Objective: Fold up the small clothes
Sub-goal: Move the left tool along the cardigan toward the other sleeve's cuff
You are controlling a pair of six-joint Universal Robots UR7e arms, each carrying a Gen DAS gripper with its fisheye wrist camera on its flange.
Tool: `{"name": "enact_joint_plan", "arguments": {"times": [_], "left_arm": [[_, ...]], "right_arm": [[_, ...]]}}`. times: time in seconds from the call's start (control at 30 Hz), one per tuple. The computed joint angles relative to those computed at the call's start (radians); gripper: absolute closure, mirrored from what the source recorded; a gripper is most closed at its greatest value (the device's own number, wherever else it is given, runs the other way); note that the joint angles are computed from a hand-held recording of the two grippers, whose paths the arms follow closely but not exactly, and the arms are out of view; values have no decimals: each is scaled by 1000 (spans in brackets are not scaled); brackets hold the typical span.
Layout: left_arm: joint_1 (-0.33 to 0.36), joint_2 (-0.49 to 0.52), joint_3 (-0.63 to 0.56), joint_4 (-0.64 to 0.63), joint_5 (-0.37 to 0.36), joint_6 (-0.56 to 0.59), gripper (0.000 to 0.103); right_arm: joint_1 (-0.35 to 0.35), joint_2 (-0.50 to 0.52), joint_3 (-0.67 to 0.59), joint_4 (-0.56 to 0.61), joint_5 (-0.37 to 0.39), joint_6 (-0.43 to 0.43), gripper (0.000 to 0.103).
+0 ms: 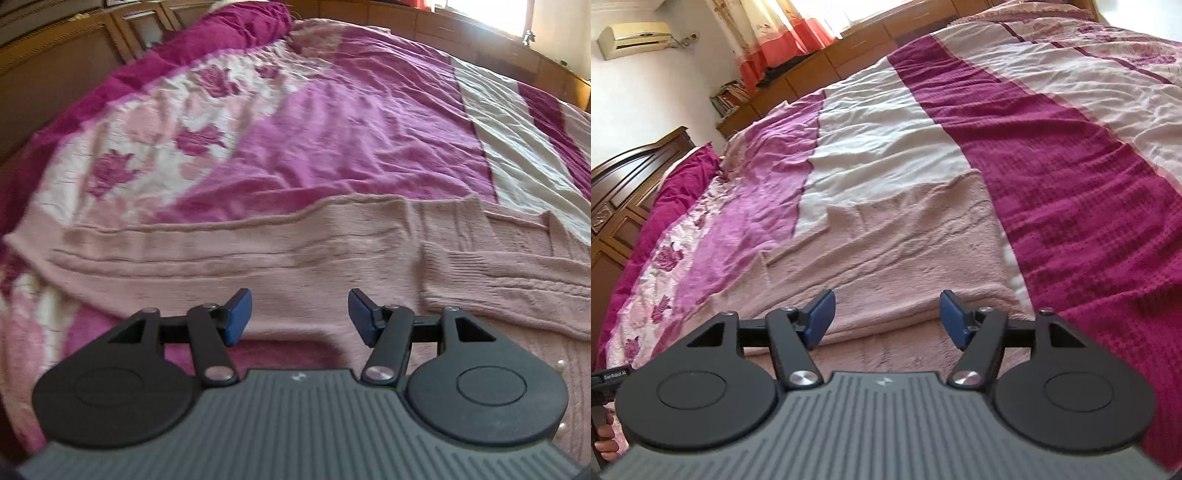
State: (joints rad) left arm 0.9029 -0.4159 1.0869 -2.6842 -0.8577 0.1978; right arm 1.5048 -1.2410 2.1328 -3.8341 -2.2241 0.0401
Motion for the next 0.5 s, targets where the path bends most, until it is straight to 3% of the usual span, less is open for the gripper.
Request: {"name": "enact_joint_plan", "arguments": {"times": [0.2,0.5], "left_arm": [[18,-55,50,-39,32,6,43],[63,-68,23,-10,85,-52,43]], "right_arm": [[36,5,1,3,-16,-4,28],[50,31,0,14,-52,-4,25]]}}
